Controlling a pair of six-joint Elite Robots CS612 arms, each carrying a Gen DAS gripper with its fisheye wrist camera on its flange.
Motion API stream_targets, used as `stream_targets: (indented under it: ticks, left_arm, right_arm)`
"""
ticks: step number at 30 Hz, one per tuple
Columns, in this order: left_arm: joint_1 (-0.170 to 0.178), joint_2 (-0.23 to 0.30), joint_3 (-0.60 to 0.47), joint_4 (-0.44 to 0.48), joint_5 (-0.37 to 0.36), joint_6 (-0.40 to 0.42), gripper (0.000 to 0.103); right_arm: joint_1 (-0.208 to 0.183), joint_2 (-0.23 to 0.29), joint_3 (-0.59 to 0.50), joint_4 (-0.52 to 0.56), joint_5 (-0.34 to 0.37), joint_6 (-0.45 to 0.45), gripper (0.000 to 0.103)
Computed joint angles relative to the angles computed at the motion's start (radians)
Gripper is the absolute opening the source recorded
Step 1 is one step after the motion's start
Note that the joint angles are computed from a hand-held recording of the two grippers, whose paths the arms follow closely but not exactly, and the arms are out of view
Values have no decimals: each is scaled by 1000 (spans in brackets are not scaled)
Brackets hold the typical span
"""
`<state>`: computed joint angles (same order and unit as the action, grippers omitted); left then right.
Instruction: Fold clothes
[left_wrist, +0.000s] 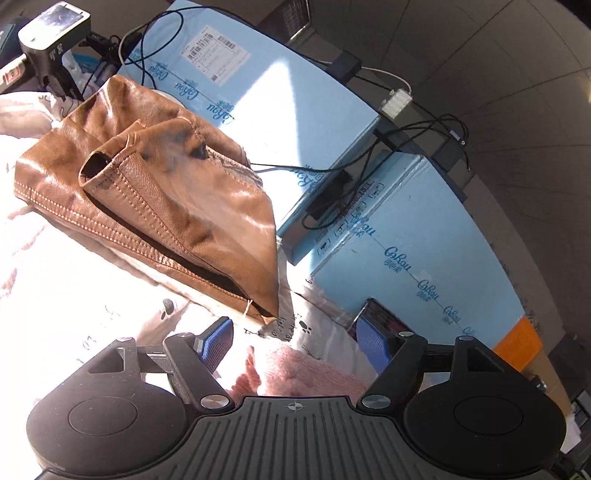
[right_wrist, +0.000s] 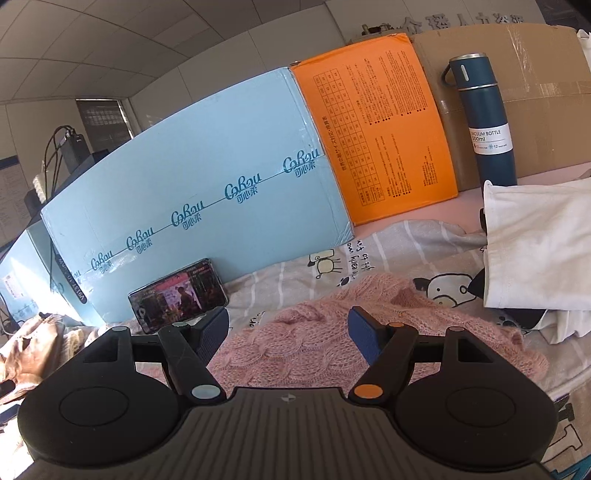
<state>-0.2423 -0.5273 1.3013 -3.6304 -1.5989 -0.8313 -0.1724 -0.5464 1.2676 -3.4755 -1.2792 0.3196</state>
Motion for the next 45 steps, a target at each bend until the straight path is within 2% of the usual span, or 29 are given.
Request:
stream_targets:
  ticks: [2, 3, 5, 6, 8, 13, 16, 20, 21, 22, 23, 24, 25, 27, 30, 33, 36, 38, 40, 44, 45]
  left_arm:
    - [9, -12, 18, 22, -136, -116, 85]
    - [7, -25, 27, 70, -170, -133, 86]
    - [-6, -52, 34, 204, -177, -87, 86]
    - [-13, -58, 27, 263, -168, -55, 86]
    - [-23, -57, 9, 343, -140, -53, 87]
    - [-34, -7, -66, 336, -66, -36, 94]
    - [-43, 49, -132, 260, 9, -61, 95]
    - [-55, 90, -192, 235, 85, -23, 93]
    - [-58, 92, -191, 228, 96, -4, 90]
    - [-61, 93, -189, 220, 106, 15, 68]
    - [-63, 94, -188, 215, 115, 32, 35]
    - [-64, 96, -190, 222, 120, 33, 25]
    - [-62, 97, -188, 202, 114, 28, 20]
    - [-61, 100, -175, 109, 92, 45, 19]
    - [-69, 102, -151, -93, 68, 136, 19]
    - [-96, 66, -92, -196, 177, 226, 15]
    - [-103, 45, -64, -251, 255, 240, 13]
    - [-105, 34, -51, -253, 317, 253, 13]
    - [-106, 22, -40, -215, 414, 262, 13]
    - [-100, 4, -24, -67, 541, 231, 13]
    - [-100, 7, -27, -49, 547, 237, 13]
  right_arm:
    - [-1, -1, 9, -16, 6, 6, 70]
    - [-3, 0, 11, -19, 10, 16, 70]
    - [-7, -1, 14, -21, 17, 35, 70]
    - [-10, 0, 15, -20, 20, 43, 70]
    - [-14, 0, 18, -20, 26, 57, 70]
    - [-18, 4, 25, -28, 7, 66, 70]
    - [-22, 6, 24, -32, 16, 81, 70]
    - [-25, 7, 25, -46, 33, 93, 71]
    - [-25, 8, 24, -45, 34, 95, 72]
    - [-25, 8, 23, -42, 33, 94, 72]
    - [-25, 8, 22, -38, 33, 94, 72]
    - [-25, 8, 22, -35, 34, 94, 72]
    - [-24, 8, 21, -32, 35, 92, 72]
    - [-24, 8, 20, -29, 35, 90, 72]
    - [-23, 9, 20, -31, 32, 91, 72]
    - [-23, 11, 20, -39, 36, 96, 72]
    - [-25, 14, 19, -54, 48, 104, 72]
    - [-29, 17, 19, -77, 67, 115, 72]
    - [-33, 20, 19, -101, 94, 123, 72]
    - [-38, 22, 19, -133, 154, 108, 74]
    - [-38, 23, 19, -135, 167, 100, 74]
